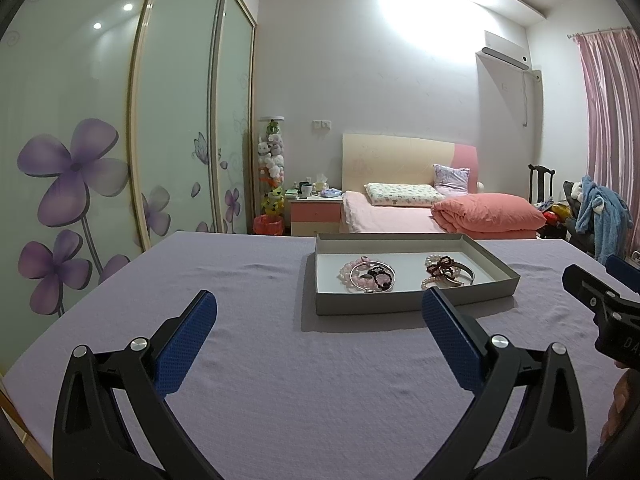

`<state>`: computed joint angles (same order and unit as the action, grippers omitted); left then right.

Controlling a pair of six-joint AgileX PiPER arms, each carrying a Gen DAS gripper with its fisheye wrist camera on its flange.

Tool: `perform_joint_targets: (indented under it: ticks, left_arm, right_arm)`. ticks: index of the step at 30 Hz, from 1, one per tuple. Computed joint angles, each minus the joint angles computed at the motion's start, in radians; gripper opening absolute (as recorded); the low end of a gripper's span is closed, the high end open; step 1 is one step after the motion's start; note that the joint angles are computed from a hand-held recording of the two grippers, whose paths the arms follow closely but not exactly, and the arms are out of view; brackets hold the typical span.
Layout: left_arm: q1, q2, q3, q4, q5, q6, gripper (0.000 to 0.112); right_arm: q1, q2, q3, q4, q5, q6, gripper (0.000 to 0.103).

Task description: Organize jewelry

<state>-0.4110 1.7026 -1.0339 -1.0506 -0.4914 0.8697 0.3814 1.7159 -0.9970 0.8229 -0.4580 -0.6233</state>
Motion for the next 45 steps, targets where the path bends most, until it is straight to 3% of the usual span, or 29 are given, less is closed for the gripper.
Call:
perform_joint_targets:
  ticks: [15, 45]
  left_arm:
    - [-0.028, 0.007, 0.0, -0.045, -0.028, 0.03, 0.101]
    - [-0.024, 0.007, -0.014, -0.078, -0.012, 0.064, 0.101]
  right_arm:
    - [0.001, 0.003, 0.0, 0.001, -0.001, 0.001, 0.099]
    - [0.014, 0.009, 0.016, -0.004, -0.017, 0.018, 0.099]
